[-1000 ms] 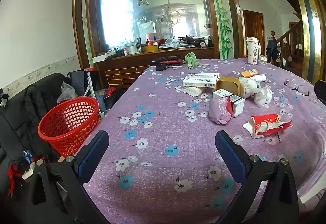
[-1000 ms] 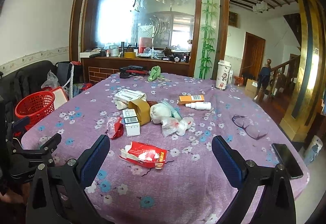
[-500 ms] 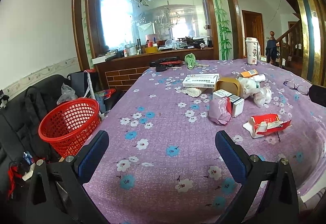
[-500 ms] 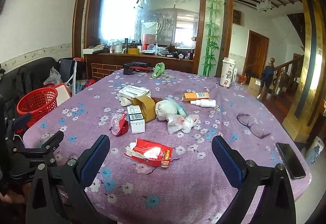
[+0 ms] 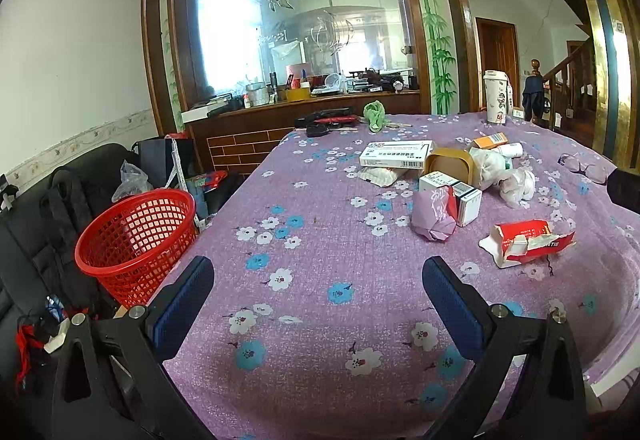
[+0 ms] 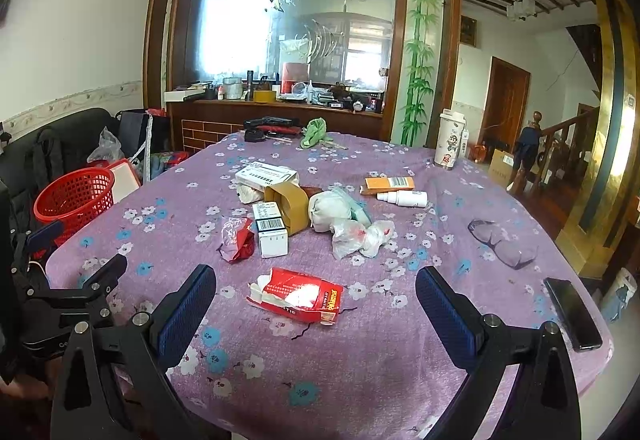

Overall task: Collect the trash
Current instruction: 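Move both tools over the table toward the scattered trash, then grasp the pink plastic bag with the left tool while the right tool grasps the red paper box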

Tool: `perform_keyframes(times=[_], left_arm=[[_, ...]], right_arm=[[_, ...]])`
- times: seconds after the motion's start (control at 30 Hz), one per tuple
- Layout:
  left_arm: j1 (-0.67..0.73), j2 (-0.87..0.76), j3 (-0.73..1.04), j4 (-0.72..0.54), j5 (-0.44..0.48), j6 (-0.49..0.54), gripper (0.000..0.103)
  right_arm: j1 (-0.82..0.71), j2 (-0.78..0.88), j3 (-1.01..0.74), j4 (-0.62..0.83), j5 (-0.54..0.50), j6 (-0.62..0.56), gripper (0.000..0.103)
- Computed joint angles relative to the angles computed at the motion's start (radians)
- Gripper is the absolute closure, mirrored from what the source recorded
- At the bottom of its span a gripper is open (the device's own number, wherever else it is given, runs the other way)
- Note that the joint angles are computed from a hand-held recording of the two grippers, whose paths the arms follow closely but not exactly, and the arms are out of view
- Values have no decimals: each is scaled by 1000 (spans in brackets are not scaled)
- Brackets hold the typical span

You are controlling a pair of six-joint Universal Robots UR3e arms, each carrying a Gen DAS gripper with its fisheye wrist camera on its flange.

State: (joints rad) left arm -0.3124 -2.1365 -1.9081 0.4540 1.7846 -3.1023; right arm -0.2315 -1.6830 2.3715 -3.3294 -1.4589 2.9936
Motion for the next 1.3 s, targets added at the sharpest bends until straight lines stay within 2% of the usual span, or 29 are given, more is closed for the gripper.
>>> perform_keyframes(times=[0.43, 0.53, 0.8, 0.9, 1.0, 1.07, 1.1, 1.17, 1.3], left_arm=[[-6, -10, 6, -6, 2, 3, 0], [-1, -13, 24, -46, -25, 9, 0], [19, -28, 135, -245, -112, -6, 0], [33, -31, 183, -324, -140, -8, 0], [45, -41, 258, -429, -177, -7, 0], [57, -48, 323, -518, -229, -4, 0], [60, -57, 369, -571, -255, -3, 0], [61, -81, 450, -648, -295, -3, 0], [51, -159, 642, -812, -349, -9, 9]], right_arm=[[-11, 30, 6, -2, 20, 0, 1], [-24, 43, -3, 29, 40, 1, 1], [-78, 88, -62, 161, 94, 13, 1], [-121, 98, -90, 239, 156, -7, 2], [-176, 113, -130, 339, 236, -44, 12], [-202, 128, -158, 399, 278, -74, 25], [-216, 134, -174, 437, 302, -90, 28], [-245, 143, -199, 502, 349, -110, 29], [-266, 140, -209, 523, 377, -132, 29]])
